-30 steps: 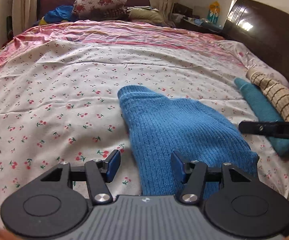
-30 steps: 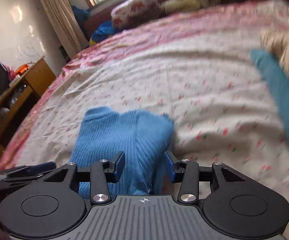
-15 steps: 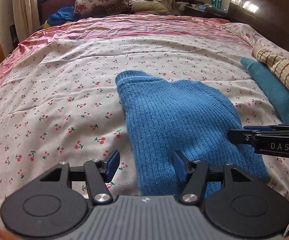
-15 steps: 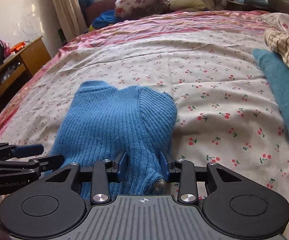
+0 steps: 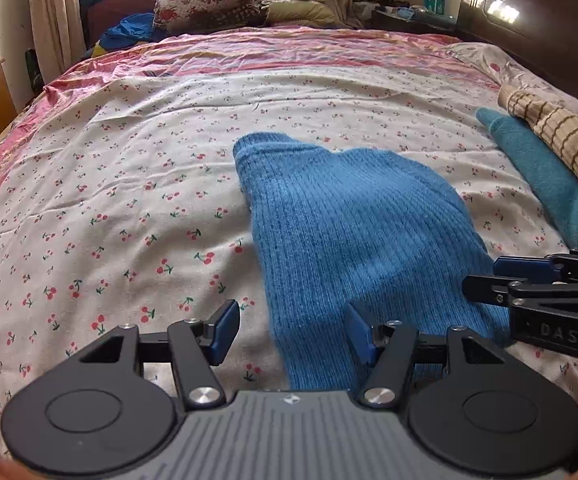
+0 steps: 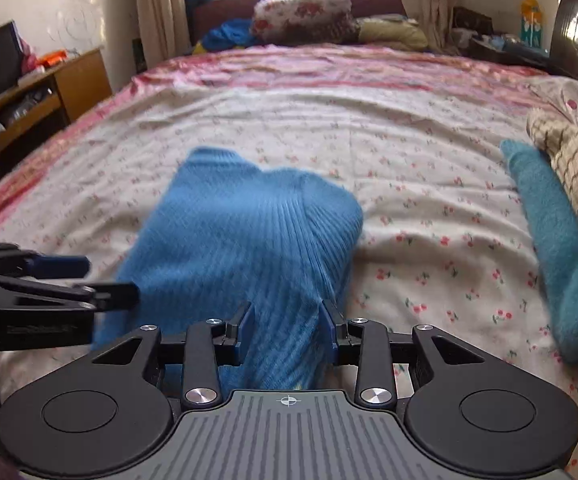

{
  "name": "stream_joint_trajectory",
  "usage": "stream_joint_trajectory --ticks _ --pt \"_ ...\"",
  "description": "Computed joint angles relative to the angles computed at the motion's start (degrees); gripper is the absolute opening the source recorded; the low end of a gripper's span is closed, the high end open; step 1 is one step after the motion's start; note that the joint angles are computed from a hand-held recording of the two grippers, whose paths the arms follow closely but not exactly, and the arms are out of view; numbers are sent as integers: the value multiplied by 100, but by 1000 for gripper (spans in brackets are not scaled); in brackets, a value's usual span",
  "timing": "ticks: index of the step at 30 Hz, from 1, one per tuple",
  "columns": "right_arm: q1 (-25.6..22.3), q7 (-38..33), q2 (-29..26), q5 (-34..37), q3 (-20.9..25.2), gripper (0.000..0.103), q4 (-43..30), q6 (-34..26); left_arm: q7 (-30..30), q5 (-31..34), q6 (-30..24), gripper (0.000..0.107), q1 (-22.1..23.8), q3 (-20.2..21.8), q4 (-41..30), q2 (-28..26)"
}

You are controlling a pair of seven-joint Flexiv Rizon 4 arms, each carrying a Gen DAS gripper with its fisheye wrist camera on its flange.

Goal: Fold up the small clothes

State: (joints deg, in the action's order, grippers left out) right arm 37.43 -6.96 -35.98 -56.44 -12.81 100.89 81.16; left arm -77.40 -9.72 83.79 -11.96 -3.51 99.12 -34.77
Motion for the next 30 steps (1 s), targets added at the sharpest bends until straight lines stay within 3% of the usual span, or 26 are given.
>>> stream_joint_trajectory --ticks 5,11,21,25,30 --pt "2 137 62 13 -10 33 128 -35 -59 11 -9 64 -18 30 89 27" --pt "81 671 247 -536 -180 33 291 33 -109 68 74 64 -54 56 223 135" --pt "-249 1425 514 -1550 206 37 361 -51 -135 79 361 70 -24 -5 614 392" --pt "-405 1709 579 -1935 428 37 363 -47 -217 123 407 72 -120 126 731 463" --pt "-600 2039 634 -2320 731 37 383 -162 -654 399 271 76 -636 803 699 493"
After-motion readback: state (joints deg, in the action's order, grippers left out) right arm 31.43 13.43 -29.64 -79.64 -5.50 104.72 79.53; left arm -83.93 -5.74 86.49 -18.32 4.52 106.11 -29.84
